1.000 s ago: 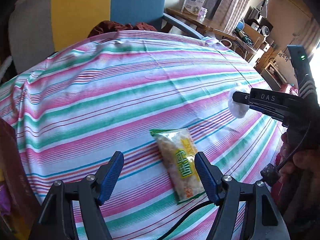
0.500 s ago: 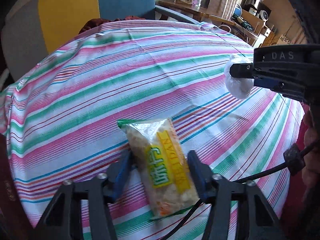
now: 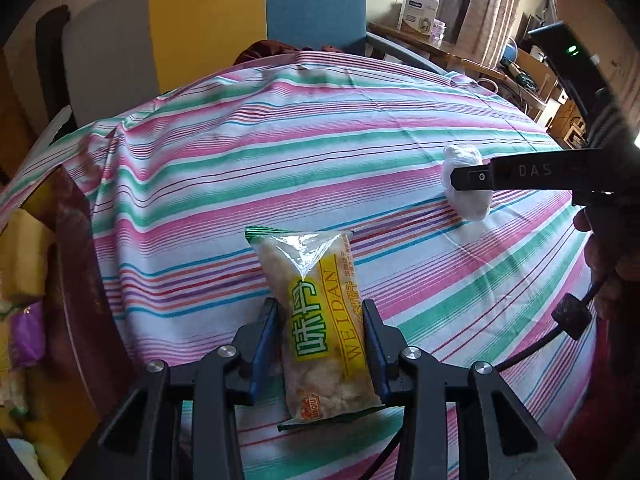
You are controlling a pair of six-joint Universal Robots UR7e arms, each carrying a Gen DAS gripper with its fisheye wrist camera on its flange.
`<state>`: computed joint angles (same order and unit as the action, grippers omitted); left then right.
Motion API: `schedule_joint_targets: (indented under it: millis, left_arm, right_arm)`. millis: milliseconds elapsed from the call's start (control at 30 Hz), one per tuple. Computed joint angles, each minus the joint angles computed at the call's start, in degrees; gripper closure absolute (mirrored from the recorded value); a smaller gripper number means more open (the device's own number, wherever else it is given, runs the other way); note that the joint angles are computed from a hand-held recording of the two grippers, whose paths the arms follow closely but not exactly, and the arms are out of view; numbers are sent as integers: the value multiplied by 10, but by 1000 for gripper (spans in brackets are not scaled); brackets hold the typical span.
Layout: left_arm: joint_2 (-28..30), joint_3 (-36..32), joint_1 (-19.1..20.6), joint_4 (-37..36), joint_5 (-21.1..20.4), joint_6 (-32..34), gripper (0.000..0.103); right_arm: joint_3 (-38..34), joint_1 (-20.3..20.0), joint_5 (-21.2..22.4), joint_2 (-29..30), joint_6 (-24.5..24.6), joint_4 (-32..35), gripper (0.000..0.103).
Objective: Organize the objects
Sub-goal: 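Carry the WEIDAN cracker packet into the gold tray and release it with the left tool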
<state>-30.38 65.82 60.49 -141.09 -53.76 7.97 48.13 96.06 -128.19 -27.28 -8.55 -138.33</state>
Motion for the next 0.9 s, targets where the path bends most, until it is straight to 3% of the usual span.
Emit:
schedule_joint_targets:
  millis: [167, 400, 900]
  left_arm:
    - [-39, 64, -13, -69, 11, 27, 62]
    - [-77, 104, -21, -123, 12, 47, 62]
    - [-148, 161, -13, -152, 13, 14, 62]
  right_arm:
    - [0, -1, -5, 1, 4, 4, 71]
    - [0, -3, -4, 1, 3, 2, 71]
    - [-7, 0, -26, 11, -3, 12, 73]
